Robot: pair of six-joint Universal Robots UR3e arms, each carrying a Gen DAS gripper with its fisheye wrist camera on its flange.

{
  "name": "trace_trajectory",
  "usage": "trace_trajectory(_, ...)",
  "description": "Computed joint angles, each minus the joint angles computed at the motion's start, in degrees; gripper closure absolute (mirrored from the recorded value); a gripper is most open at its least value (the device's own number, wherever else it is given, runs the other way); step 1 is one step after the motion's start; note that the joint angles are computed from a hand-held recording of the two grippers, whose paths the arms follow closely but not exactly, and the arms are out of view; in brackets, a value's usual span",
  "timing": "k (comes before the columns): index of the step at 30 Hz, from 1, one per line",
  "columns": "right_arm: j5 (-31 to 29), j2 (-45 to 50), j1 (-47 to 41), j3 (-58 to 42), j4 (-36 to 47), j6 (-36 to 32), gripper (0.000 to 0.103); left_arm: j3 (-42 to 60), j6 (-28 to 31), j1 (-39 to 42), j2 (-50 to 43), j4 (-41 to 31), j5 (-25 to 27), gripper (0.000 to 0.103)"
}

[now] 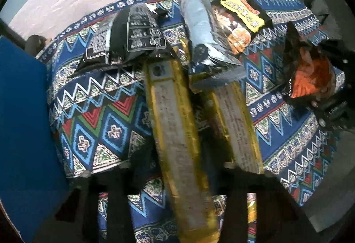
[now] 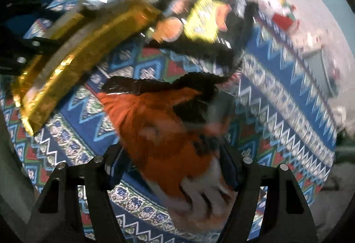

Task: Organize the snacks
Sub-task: 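Grasp the long gold wafer bar with left tool while right tool grasps orange bag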

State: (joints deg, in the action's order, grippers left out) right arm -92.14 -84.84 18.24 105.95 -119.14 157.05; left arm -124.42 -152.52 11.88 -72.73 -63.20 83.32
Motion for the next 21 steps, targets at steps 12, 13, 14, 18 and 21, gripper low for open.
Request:
trace_trajectory(12, 6.3, -2.7, -1.7, 1.4, 2.8, 15.9, 0.056, -0.7, -1.0, -3.8, 0.1, 2.5, 7.1, 0.035)
trace_trajectory(13, 6.7, -2.9, -1.4, 1.8, 2.1, 17.5, 0.056, -0.8, -2.0, -5.0, -1.1, 4.2, 8.0, 0.035)
trace_trajectory(14, 6.7, -2.6, -1.1, 1.7, 1.5, 18.6, 0.056, -0.8, -2.7, -5.8, -1.7, 5.4, 8.1, 0.035)
trace_trajectory(18, 6.6, -4.1, -0.7, 3.3, -0.5, 24.1, 0.057, -1.1, -2.7, -6.9, -1.0, 6.3, 6.8, 0.07)
trace_trajectory(21, 6.3, -5.9, -1.1, 3.8, -1.1, 27.2, 0.058, -0.9, -1.8, -6.9, 0.7, 4.2, 5.8, 0.072)
